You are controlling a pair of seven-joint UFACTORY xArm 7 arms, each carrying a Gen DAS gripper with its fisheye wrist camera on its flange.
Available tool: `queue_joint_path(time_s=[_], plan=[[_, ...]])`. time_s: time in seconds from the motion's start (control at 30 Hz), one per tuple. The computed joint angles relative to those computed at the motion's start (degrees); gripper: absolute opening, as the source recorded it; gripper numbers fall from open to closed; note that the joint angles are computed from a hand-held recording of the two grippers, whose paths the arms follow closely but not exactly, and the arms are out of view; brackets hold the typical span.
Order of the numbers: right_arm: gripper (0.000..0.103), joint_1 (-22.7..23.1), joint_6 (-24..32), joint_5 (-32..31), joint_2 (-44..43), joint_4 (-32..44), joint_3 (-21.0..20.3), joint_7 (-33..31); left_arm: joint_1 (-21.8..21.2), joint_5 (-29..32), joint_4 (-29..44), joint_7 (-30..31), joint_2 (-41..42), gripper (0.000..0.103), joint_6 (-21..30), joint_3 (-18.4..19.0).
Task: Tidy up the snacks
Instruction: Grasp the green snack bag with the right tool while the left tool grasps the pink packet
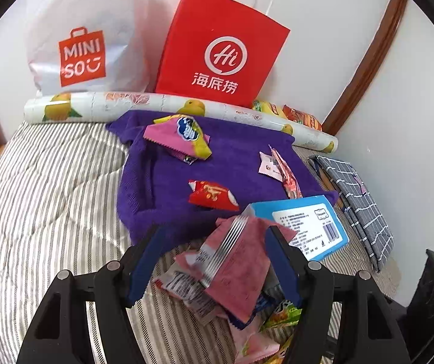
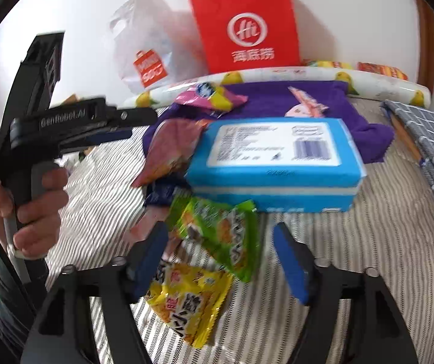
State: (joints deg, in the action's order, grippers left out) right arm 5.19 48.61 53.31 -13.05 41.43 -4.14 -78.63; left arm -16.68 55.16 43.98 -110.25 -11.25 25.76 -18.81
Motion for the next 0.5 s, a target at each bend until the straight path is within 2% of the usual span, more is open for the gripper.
queue_joint_path(time_s=[0.2, 0.27, 0.3, 0.4, 0.5], plan=[[0.075, 1.89, -4.97, 0.19, 3.42, 0.32, 2.33, 1.95, -0.71, -1.15, 0.95, 3.82, 2.39, 0.068, -1.93, 0.77], [0.073, 1.97, -4.87, 0.28, 5.3, 1.45, 2.65, 2.39, -1.28, -1.41, 1.66, 5.82, 3.41, 0.068, -2.39, 1.1], [0.067, 1.91, -4.78, 0.26, 6.3, 2.12, 2.87, 2.6, -1.61, -1.51, 2.18, 6.87, 4.05, 0.069, -2.42, 1.25], [0.059, 0.93, -2.03, 1.19, 6.6, 2.72, 2.57, 1.05, -2.85, -2.16, 4.18, 10.04, 6.29, 0.072, -1.26, 1.94], [0.058, 0.09, -1.97, 1.89, 5.6, 2.19, 2.41, -0.1, -3.98, -3.48, 5.77, 12.24, 8.54, 0.072, -0.97, 3.32]])
